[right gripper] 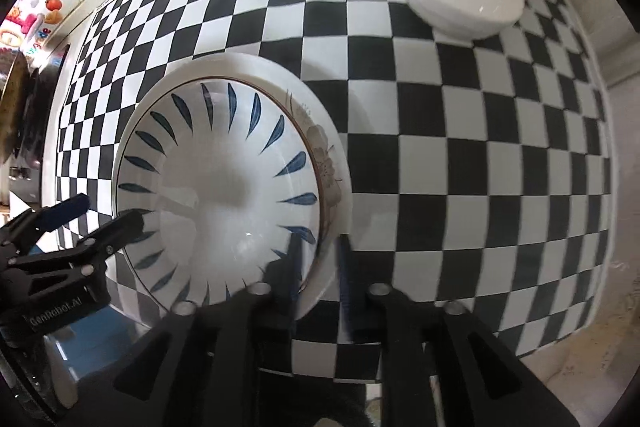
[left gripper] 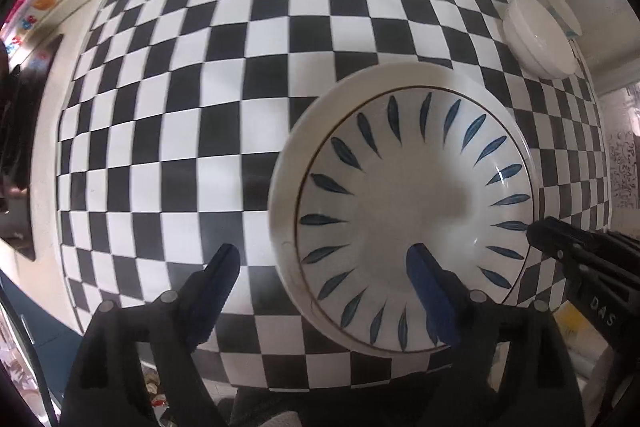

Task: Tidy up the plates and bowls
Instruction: 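Lift both tools off the plate stack and move toward the white bowls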

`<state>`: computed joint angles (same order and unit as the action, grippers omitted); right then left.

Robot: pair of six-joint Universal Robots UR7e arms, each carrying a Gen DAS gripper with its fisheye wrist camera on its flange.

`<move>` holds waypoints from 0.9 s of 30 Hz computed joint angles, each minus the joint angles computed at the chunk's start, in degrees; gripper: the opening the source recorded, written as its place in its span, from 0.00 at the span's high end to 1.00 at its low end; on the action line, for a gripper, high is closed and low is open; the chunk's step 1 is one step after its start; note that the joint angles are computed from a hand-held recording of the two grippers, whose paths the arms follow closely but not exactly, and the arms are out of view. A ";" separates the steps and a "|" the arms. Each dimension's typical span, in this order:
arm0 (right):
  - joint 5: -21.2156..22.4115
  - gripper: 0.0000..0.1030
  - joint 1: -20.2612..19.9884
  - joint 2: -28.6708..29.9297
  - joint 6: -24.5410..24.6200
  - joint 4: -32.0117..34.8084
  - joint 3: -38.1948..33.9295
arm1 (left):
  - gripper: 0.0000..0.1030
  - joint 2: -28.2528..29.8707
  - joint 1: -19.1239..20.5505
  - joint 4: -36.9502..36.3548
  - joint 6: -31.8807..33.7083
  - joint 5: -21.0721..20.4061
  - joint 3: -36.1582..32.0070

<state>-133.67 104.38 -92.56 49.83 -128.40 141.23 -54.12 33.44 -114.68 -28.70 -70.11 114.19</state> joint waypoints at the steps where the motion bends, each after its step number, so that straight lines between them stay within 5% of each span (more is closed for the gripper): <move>1: -0.29 0.36 0.95 -0.11 0.47 0.51 -0.25 | 0.16 -0.36 -0.02 -0.04 -0.27 -0.24 0.04; 2: -0.61 0.18 1.91 -0.23 1.03 1.00 -0.49 | 0.14 -0.80 -0.18 0.15 -0.70 -0.27 0.11; 3: -1.21 0.14 3.06 -0.28 2.22 2.27 -0.95 | 0.13 -1.34 -0.35 0.26 -1.03 -0.22 0.14; 8: -4.26 0.14 8.71 -2.01 11.06 13.18 -4.45 | 0.13 -4.30 -1.69 1.61 -2.28 0.74 -0.49; 11: -6.33 0.14 14.98 -1.88 19.75 23.84 -9.09 | 0.13 -7.14 -2.97 3.62 -3.11 1.02 -1.52; 19: -8.43 0.13 27.86 0.62 33.66 43.94 -20.92 | 0.13 -13.34 -8.90 9.96 -7.96 3.56 -4.40; 27: -5.87 0.12 33.36 2.39 37.37 50.31 -26.30 | 0.13 -16.05 -11.77 15.56 -12.64 1.56 -6.58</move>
